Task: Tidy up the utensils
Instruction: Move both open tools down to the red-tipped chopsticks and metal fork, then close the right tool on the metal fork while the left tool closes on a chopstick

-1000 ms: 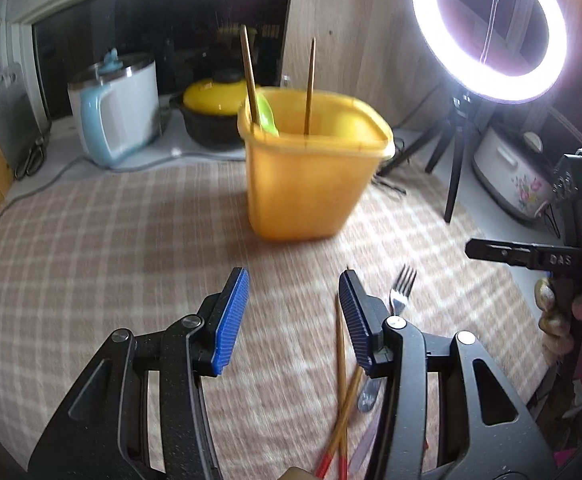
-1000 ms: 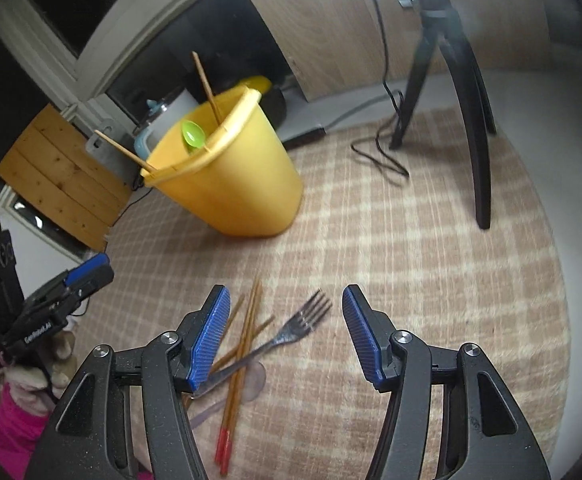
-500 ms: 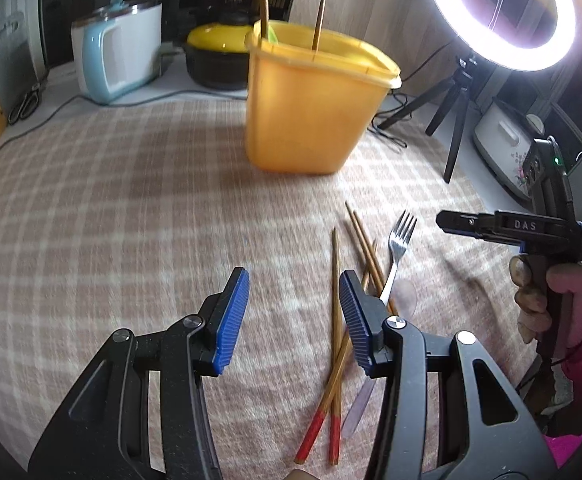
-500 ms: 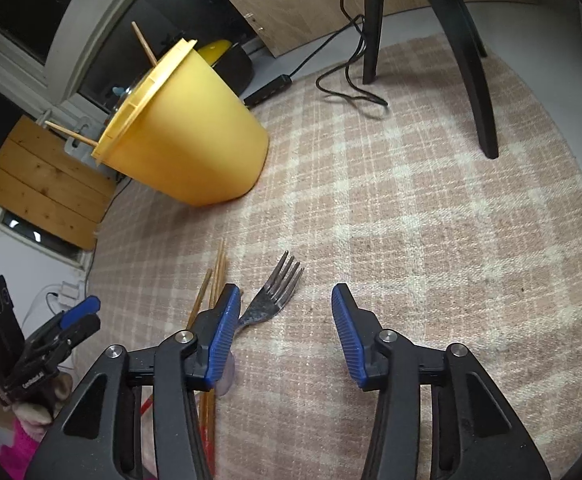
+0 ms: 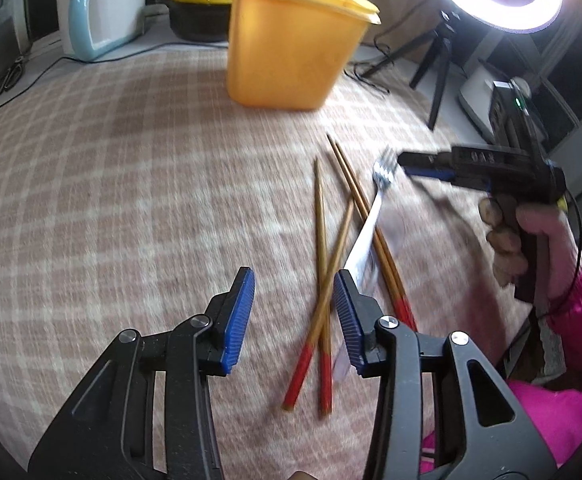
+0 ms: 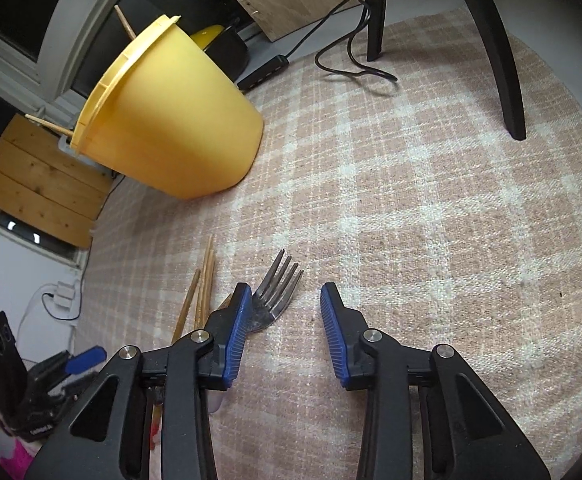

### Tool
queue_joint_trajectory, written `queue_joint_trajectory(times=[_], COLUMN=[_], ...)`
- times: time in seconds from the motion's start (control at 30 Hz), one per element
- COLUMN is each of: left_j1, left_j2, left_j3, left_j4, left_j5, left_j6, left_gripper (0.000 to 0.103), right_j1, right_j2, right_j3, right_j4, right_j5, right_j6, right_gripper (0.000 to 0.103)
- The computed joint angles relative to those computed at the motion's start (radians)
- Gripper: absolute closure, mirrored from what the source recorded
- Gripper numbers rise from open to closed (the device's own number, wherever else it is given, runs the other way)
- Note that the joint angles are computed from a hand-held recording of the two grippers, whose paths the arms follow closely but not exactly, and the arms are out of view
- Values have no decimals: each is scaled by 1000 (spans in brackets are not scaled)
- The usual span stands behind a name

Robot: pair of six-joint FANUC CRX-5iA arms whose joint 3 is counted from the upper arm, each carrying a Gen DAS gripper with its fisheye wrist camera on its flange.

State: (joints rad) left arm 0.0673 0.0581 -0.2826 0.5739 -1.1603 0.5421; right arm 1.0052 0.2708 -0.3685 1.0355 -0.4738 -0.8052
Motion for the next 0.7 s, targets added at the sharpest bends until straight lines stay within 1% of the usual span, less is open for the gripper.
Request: queue_joint_trajectory(times=[0.03, 0.07, 0.13, 0.27, 0.33, 0.4, 0.5, 0.63, 0.7], left_j1=[0, -1, -4, -11, -23, -41, -83, -138, -153], left_j2=[-3, -4, 0, 21, 45, 69, 96, 130, 150], left_j3=[-2, -4, -1, 8, 31, 52, 77, 104, 121], left_j4=[-11, -18, -35, -34, -30, -20, -16, -37, -48], left_j5=[-4, -4, -3, 20, 12, 15, 41, 80, 77], left_j6=[-7, -10, -6, 32, 60, 71, 85, 103, 114], left_gripper=[61, 66, 71, 71, 71, 71, 72, 72, 76], right_j1=[-1, -1, -5, -9, -6, -4, -5, -2, 6], right_j2=[3, 3, 3, 9, 19, 22, 23, 31, 39], right_j3=[-1, -1, -4, -2, 13, 19, 18, 26, 42], right_j4=[11, 12, 29, 38, 22, 16, 26, 29, 12], right_j5=[-2, -2, 2, 10, -2, -7, -10, -18, -41], right_j6=[-13, -17, -32, -35, -13, -2, -13, -14, 13], right_gripper=[71, 72, 72, 73, 74, 74, 74, 74, 74])
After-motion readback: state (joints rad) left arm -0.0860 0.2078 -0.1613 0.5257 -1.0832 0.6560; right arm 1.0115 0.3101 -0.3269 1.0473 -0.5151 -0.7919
